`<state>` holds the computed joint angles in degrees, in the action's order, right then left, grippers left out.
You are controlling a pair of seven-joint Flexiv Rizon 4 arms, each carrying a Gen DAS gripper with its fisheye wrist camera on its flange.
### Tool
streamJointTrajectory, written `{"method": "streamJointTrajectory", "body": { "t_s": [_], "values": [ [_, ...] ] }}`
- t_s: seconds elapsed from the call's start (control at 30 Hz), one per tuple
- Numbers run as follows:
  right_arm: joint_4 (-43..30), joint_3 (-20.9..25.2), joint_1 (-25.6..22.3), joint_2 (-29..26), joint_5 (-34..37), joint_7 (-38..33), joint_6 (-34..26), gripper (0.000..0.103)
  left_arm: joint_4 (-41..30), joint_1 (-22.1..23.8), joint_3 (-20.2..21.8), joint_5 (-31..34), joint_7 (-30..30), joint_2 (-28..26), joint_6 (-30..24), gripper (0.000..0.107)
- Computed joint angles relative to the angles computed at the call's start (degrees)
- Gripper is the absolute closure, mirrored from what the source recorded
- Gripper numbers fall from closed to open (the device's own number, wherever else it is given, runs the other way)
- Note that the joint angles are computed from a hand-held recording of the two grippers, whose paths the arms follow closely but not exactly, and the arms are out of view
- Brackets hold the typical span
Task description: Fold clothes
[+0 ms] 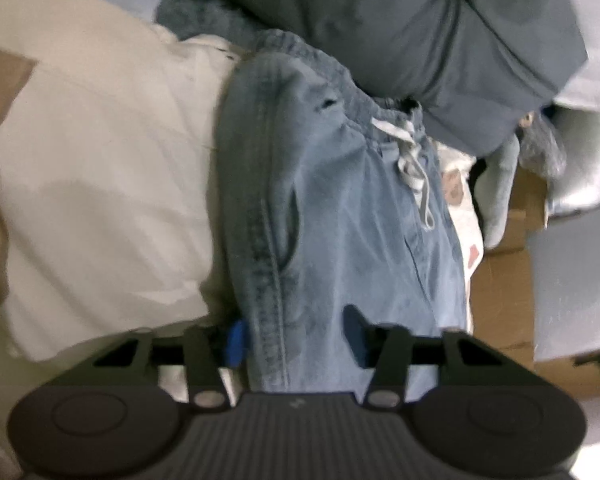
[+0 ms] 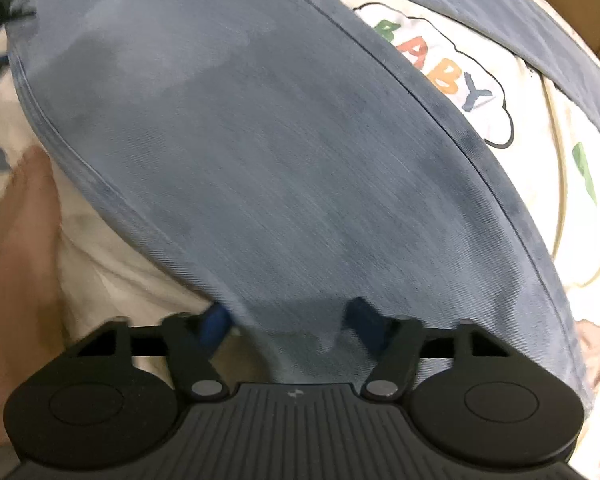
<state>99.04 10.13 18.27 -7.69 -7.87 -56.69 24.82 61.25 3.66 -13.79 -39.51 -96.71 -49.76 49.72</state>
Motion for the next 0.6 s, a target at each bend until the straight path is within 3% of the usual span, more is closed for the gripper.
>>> {"method": "streamJointTrajectory", "body": {
  "t_s": [0.07,0.27,0.37,0.5,0.53,0.6],
  "values": [
    [0.29,0.05,-0.04,0.03,-0.21,-0.66,1.04,0.044,1.06,0.33,-0.73,-1.3,0.07,0.24,1.79,0.08],
    [0.6,0.17,-0.1,-0.62,0.22,-3.65,2.13,0.044,3.62,1.28,-3.83,-5.56,3.67,0.76,6.49,0.081],
    [0.44,0.46,0.11,-0.42,0.78,-5.05,2.19,0.056,4.46,1.43,-5.56,-8.42,5.13,0.65,8.95,0.081],
    [-0.49,0.63,0.3,-0.26,2.22,-6.5,1.7,0.08,4.84,1.28,-6.44,-10.44,6.79,0.72,10.62,0.081],
    [-0.94,0.62,0.29,-0.26,2.79,-6.76,1.42,0.092,4.7,1.1,-6.3,-10.46,6.85,0.72,10.73,0.09],
    [-1.98,0.45,0.19,-0.28,3.93,-6.47,0.62,0.095,4.15,0.9,-6.01,-10.21,6.92,0.76,10.35,0.095]
  ]
}}
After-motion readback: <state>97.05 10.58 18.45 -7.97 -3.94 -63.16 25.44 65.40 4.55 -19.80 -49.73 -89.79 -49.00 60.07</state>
